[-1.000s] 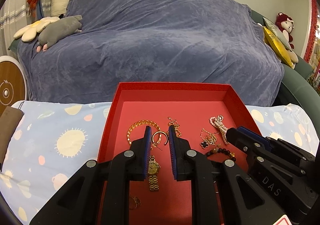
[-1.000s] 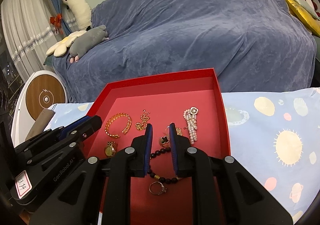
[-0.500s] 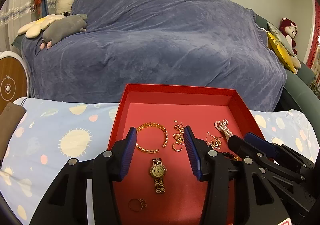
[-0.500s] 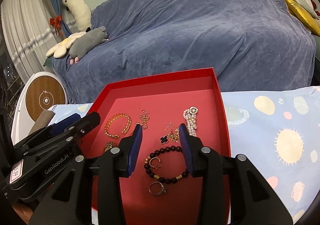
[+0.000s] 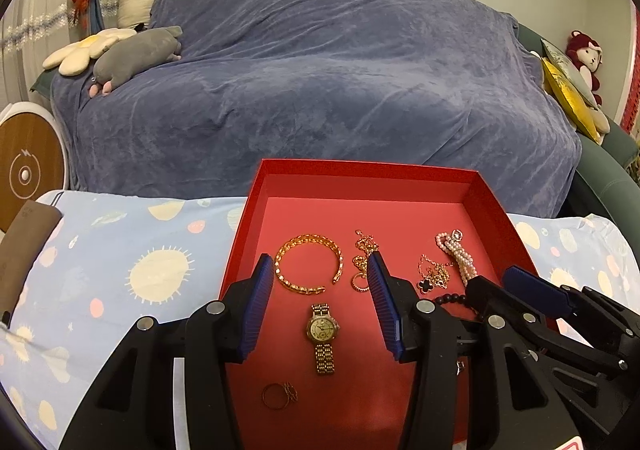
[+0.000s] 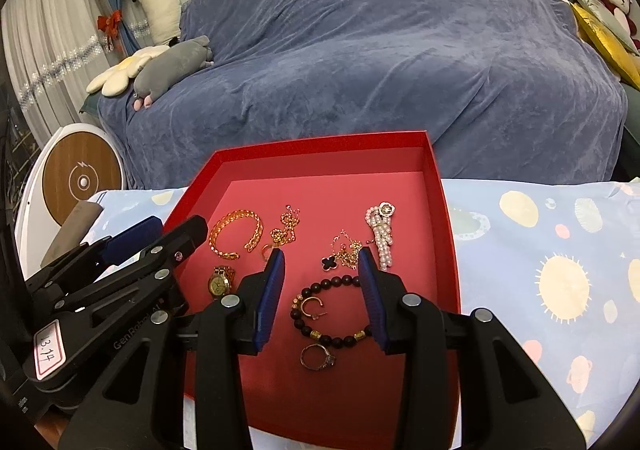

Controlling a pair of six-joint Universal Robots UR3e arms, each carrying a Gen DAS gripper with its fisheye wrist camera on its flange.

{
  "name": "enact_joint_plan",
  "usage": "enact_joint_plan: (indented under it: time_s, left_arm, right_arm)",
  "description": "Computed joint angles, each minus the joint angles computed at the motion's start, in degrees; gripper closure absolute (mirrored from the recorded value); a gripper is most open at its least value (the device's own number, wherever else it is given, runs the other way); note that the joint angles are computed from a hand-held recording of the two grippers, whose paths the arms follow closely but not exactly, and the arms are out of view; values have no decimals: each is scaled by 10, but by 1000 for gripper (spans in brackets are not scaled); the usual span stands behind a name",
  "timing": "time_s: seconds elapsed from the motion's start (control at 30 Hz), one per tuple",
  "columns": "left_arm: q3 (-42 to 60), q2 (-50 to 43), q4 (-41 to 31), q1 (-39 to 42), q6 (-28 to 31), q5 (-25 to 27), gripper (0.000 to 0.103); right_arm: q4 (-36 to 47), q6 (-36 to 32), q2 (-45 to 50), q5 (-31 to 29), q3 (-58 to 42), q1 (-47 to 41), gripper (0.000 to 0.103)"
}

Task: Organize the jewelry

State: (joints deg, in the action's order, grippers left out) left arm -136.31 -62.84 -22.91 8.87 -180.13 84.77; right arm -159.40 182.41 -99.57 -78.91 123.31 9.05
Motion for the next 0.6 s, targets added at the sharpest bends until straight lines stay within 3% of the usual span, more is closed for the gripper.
enact_joint_plan:
  time_s: [0.23, 0.47, 0.6]
  left_arm:
    - [74, 73, -147, -18, -1, 22, 57]
    - [149, 170, -316, -41, -9, 43, 56]
    - [162, 211, -378, -61, -16, 61, 56]
  right_arm:
    - [132, 0, -93, -33, -42, 16, 67]
    - [275, -2, -246, -16, -53, -6, 66]
    - [364, -23, -349, 31, -39, -61, 65]
